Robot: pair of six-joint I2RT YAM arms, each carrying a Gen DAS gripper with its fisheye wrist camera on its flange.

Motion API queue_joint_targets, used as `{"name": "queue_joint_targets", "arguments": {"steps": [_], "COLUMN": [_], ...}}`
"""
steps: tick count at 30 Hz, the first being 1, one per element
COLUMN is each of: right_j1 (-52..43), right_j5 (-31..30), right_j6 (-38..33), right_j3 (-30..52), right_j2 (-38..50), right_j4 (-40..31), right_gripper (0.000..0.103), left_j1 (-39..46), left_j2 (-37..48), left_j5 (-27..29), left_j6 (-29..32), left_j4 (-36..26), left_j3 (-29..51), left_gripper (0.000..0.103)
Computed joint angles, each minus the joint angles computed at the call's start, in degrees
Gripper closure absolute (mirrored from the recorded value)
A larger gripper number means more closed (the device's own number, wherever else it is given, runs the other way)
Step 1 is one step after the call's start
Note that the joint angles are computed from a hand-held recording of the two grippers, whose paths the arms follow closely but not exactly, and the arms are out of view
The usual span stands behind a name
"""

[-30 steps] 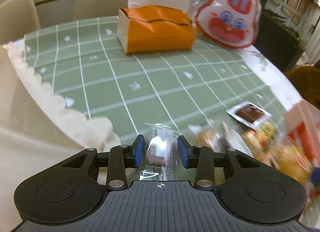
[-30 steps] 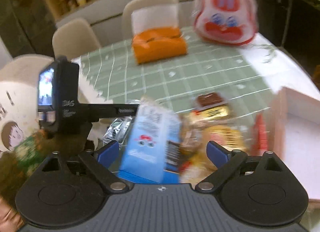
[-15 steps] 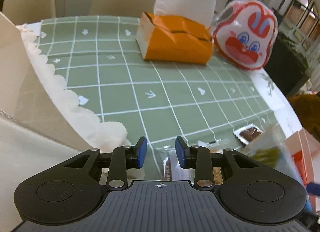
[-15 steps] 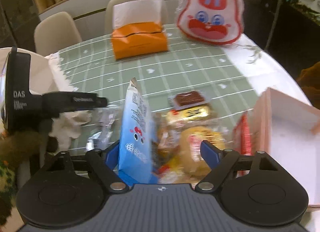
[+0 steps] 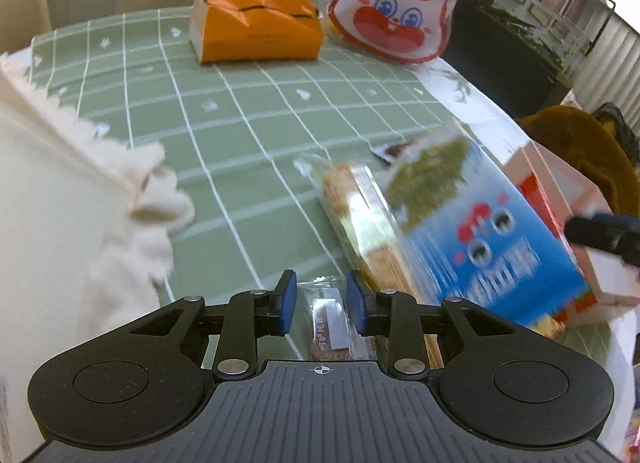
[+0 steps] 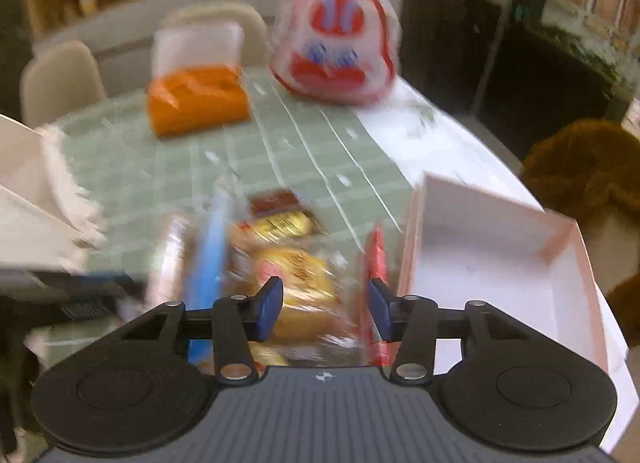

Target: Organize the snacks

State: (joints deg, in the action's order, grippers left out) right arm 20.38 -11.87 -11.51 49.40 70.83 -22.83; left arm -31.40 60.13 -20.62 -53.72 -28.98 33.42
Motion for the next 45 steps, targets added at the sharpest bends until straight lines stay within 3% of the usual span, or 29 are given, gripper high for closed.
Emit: {"name": "queue_joint_targets", "arguments": {"steps": [3, 9, 14, 17, 19, 23, 26, 37, 45], "right_j1": [1.8, 8.0, 7.7, 7.1, 7.1, 5.2, 0.8, -14.3, -14.3], "right_j5": [-2.5, 4.5, 5.6, 3.7, 3.7, -0.8, -7.1, -15.5, -11.5], "right_j6": [-0.9, 1.6, 1.4, 1.1, -0.6, -3.8, -4.6, -9.7, -12.0], "right_j3": [0.8, 3.8, 9.2, 12.0, 10.6, 11.7, 12.2, 1.0, -4.0], "right_j2": [-1.5, 5.9, 14.7, 18.4, 17.3, 15.1, 12.2, 1.5, -8.3], "right_j4": [-2.7, -1.0, 0.0, -2.5, -1.5, -6.3, -11.9, -17.6, -11.8], "right_gripper": [0.056, 0.055, 0.034, 0.034, 0.04, 0.083, 0.091, 0.092, 0.083], "left_j1": [-5.8, -8.1, -10.8, -14.2, -15.7, -17.6, -18.1, -22.5, -27.1], "left_j2": [-0.6, 1.3, 1.3, 1.4, 2.2, 4.1, 3.9, 0.6, 2.9], "left_j5": [-2.7, -1.9, -1.5, -2.9, -2.8, -3.9, -3.4, -3.4, -7.3], "left_j6": [-5.4, -8.0, -9.5, -10.7, -11.1, -11.3, -11.4, -16.1, -17.9], "left_j4": [-2.4, -5.6, -9.4, -11.2, -11.1, -10.2, -8.1, -4.7, -11.1], "left_j3": [0.1, 3.0, 4.8, 5.4, 5.5, 6.2, 5.5, 2.4, 6.1], "left_gripper": [0.071, 0.071, 0.07, 0.068, 0.063, 0.063, 0.063, 0.065, 0.065]}}
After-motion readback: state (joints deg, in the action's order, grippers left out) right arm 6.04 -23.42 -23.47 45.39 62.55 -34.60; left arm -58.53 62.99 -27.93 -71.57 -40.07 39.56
